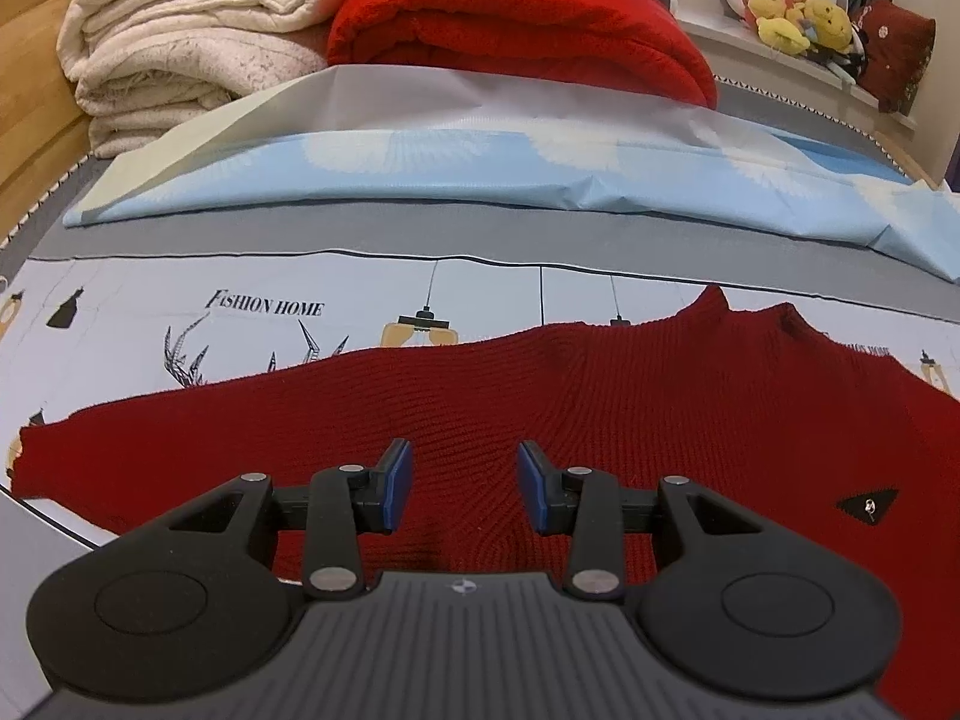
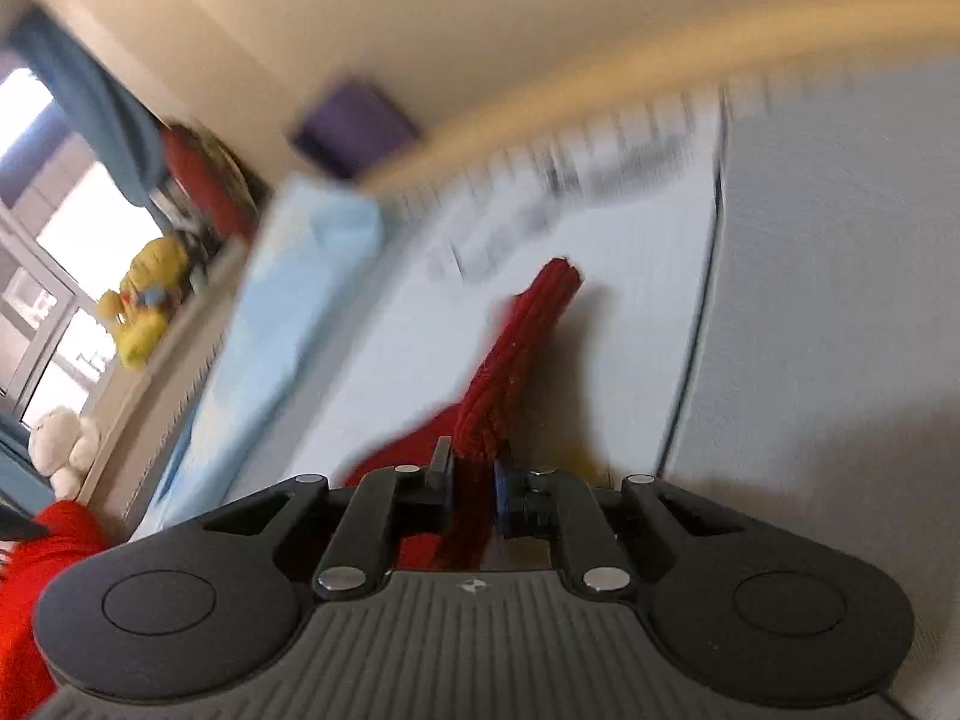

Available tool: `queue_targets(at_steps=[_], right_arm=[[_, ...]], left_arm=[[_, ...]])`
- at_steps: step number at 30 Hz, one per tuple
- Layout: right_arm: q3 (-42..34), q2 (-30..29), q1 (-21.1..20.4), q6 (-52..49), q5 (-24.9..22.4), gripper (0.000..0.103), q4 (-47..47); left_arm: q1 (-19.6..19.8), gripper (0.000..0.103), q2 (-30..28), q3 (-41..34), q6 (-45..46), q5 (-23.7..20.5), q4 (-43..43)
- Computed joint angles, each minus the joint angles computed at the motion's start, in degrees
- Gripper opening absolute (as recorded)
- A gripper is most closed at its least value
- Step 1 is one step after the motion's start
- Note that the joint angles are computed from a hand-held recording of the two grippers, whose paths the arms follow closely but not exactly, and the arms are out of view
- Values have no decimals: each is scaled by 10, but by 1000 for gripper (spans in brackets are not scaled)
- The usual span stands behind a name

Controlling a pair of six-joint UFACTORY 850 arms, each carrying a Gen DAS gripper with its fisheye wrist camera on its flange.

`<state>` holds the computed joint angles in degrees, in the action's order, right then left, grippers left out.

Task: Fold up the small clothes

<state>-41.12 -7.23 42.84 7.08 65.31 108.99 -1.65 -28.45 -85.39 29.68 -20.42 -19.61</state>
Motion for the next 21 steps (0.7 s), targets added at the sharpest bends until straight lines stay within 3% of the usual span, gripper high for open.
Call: queue_targets(at_steps=[1,3,5,7,9,12,14,17,19,21], right_arm=[[-12,-3,-4,-38,1,12,33],[-22,-6,-22,-85,-47,16,113],[-10,-4,-20,-55,-81,15,118],[-20,-5,-23,-85,-75,19,126],[-32,-7,-25,-107,-59,14,127],[-96,-39,-17,-215,19,13,141],[-164,-72,-7,-310,84,13,105],[-278,-133,23,-436,125,13,-7],[-367,-183,55,-515,109,13,-95],[-451,-232,82,-562,48,14,-169]], left_arm=[[2,43,-2,-4,0,-6,-6],[8,43,-8,-13,-2,-22,-19],[15,43,-13,-22,-13,-34,-21],[22,43,-15,-27,-19,-40,-23],[27,43,-16,-31,-25,-40,-20],[36,43,-19,-41,-47,-39,-13],[41,43,-23,-51,-63,-43,-10],[48,43,-28,-66,-84,-51,-10],[52,43,-31,-75,-94,-60,-17],[55,43,-33,-83,-95,-70,-33]])
